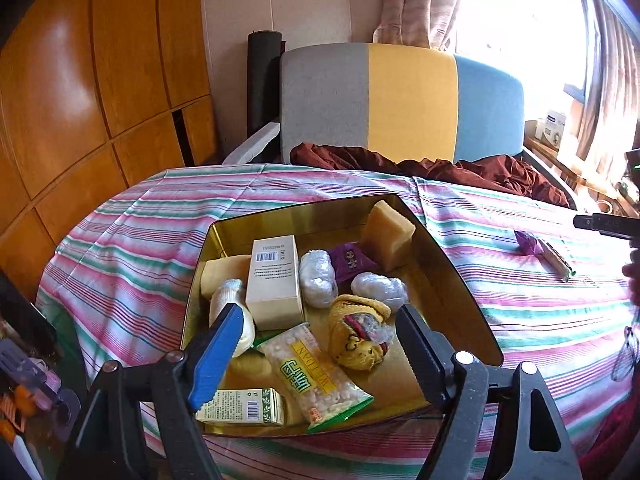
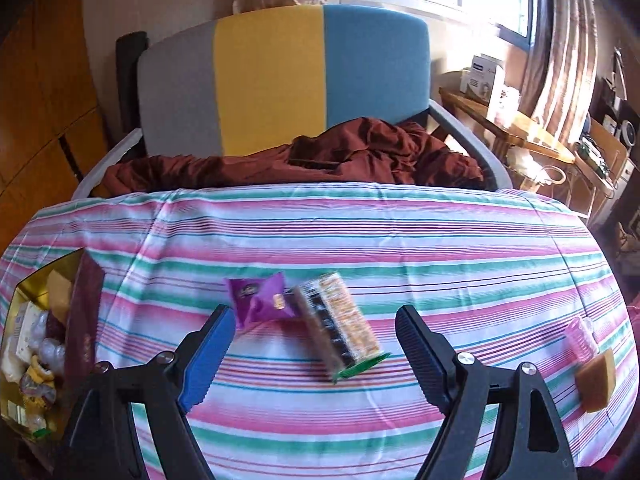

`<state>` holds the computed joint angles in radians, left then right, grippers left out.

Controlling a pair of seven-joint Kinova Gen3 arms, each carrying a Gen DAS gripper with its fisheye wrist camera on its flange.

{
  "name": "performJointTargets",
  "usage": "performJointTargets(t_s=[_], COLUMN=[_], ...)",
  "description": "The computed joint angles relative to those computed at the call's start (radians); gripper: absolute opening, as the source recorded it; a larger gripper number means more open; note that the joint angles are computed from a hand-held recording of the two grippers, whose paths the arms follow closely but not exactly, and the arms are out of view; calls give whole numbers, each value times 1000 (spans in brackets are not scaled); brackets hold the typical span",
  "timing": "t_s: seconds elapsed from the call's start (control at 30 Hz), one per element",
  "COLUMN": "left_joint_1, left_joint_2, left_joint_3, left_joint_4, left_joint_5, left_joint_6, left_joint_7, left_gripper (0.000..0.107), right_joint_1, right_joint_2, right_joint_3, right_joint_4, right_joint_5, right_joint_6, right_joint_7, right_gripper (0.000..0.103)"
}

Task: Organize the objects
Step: 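Move both grippers back toward the purple packet and cracker bar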

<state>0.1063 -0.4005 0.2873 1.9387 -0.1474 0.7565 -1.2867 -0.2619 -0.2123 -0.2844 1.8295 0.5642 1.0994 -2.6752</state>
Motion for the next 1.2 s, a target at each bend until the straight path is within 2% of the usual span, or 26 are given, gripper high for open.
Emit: performJointTargets(t_s=[0.1, 0.17, 0.23, 0.37, 0.6, 0.73, 0.97, 1.2], left_joint_1=[-2, 2, 3, 26, 81, 116, 205, 319], left_joint_2=[13, 19, 32, 68, 123, 168, 247, 350], left_joint_3=[22, 35, 53, 74, 105, 128, 131, 75], left_joint_4=[-13, -19, -28, -56, -100, -130, -184, -263], left_joint_5=[-11, -21, -33, -48, -94, -136, -202, -156], left_joint_6=[9, 8, 10, 13, 7, 13, 27, 39], left_joint_7=[10, 14, 26, 43, 73, 100, 151, 140], left_gripper=[79, 79, 79, 79, 80, 80, 83, 85], right_joint_1=[61, 59, 85, 113, 145, 169, 219, 267], right_joint_2=[-26, -36, -61, -71, -70, -82, -103, -118], right_joint_3=[13, 62, 60, 80, 87, 119, 159, 177], right_joint_4=[67, 71, 83, 83, 80, 91, 112, 133], right_joint_5=[-12, -49, -53, -119, -175, -226, -309, -372], right_joint_6=[-44, -48, -70, -92, -99, -125, -159, -186], right_joint_7=[-68, -65, -85, -42, 0, 17, 37, 37], right_gripper=[84, 84, 84, 84, 84, 84, 84, 84])
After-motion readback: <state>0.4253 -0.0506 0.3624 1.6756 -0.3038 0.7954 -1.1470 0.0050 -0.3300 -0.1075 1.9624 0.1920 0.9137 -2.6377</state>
